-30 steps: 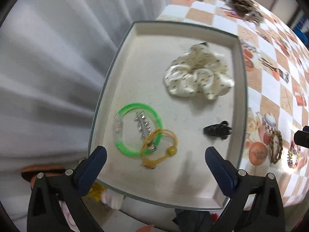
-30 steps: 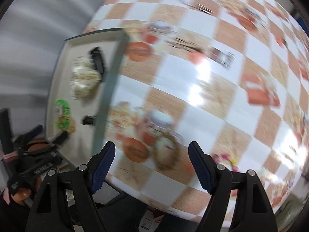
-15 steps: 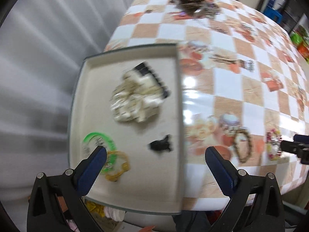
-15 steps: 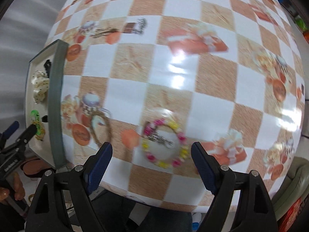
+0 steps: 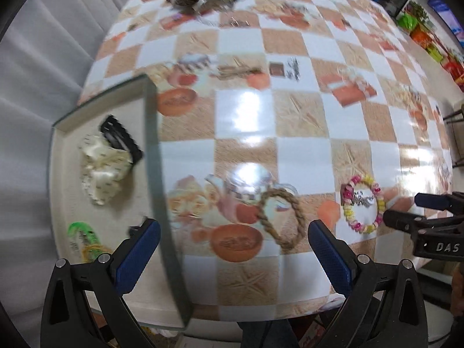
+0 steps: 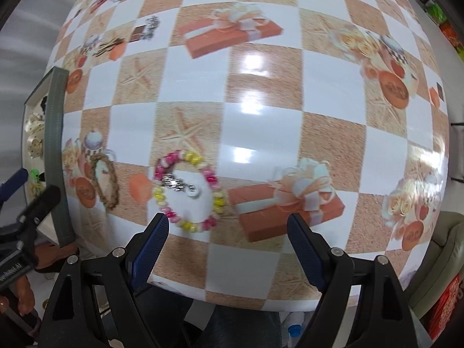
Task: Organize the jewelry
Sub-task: 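Grasp the braided brown hair tie with the left tool while the right tool grasps the beaded bracelet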
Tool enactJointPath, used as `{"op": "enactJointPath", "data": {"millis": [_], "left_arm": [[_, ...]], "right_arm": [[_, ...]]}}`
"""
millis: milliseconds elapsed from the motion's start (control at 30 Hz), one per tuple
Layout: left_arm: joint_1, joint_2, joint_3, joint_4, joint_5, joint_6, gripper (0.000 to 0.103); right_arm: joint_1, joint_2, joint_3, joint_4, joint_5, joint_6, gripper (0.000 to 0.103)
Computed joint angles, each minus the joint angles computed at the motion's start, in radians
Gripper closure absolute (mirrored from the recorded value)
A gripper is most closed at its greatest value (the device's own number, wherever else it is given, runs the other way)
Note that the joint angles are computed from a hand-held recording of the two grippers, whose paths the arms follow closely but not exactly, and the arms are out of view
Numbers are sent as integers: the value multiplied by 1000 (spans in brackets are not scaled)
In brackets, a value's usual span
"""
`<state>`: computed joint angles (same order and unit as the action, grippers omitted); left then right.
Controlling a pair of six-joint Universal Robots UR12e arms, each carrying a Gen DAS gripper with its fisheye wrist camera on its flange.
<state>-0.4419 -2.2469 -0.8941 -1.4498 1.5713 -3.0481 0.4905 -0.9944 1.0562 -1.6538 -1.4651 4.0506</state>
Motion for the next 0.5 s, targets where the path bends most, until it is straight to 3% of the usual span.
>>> {"op": "enactJointPath", "data": {"millis": [267, 500], "left_arm": [[-20, -27, 9, -43, 11, 11, 0], [-34, -41, 6, -54, 31, 5, 0]], "right_arm": [[-6, -12, 39, -11, 1, -13, 17], [14, 18, 20, 1, -15, -42, 18]]}}
